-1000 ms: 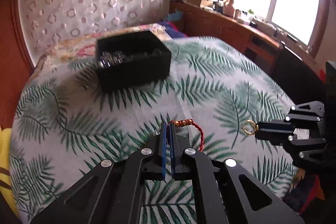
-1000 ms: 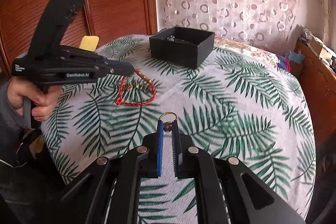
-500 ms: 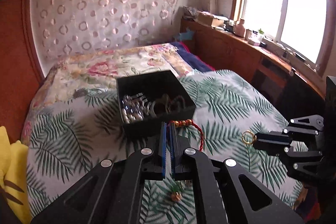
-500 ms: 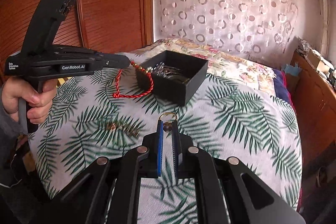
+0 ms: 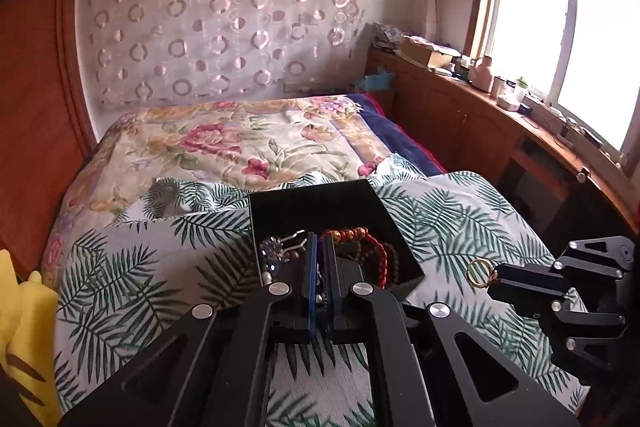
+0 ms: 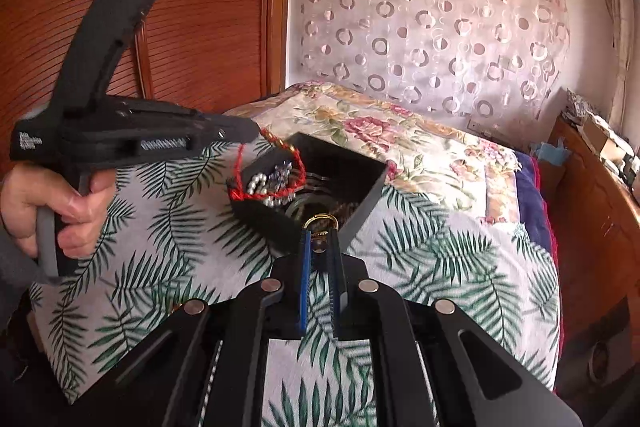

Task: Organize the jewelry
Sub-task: 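Lower the ring and red bracelet into the black box and open both grippers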

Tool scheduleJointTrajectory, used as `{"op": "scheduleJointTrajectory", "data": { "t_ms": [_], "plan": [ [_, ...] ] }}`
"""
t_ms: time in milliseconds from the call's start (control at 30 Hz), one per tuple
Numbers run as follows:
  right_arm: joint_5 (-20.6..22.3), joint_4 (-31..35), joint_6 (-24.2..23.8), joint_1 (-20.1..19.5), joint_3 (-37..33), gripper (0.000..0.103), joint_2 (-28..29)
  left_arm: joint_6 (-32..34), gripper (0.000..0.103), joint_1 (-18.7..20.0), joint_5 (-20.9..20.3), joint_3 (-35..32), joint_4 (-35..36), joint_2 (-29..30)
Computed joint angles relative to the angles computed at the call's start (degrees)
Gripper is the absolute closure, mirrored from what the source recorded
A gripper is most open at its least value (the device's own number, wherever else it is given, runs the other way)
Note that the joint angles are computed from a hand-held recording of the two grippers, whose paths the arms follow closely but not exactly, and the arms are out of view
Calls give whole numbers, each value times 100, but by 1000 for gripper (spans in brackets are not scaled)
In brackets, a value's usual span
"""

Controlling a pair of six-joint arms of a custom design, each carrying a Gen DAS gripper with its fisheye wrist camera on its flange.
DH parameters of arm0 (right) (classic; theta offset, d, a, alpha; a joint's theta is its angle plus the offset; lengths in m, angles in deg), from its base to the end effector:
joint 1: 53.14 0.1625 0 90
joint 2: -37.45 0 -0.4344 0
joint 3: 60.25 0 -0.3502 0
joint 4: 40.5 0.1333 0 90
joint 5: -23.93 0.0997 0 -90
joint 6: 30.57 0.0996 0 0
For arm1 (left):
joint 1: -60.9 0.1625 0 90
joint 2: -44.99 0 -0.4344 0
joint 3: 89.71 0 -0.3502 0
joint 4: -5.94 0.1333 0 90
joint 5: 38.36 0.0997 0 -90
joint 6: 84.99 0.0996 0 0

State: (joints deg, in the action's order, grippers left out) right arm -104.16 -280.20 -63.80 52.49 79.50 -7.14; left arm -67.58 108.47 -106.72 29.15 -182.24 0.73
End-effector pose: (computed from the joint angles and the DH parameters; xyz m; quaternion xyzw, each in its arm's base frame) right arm 0.1768 -0.3654 0.1544 0.2114 -0.8268 0.3836 0.3529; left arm -0.2338 -0.5078 0.0831 0.4463 0.8525 -0.2357 0.1359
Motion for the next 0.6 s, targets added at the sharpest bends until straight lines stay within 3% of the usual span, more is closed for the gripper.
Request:
{"op": "scheduleJointTrajectory", "data": {
  "t_ms": [433,600],
  "plan": [
    [109,1141,-95,-375,-973,94,78,-70,100,250,15,-317,60,219],
    [92,1474,-61,-531,-1350,94,197,15,82,263,69,-121,-144,124]
  ]
}}
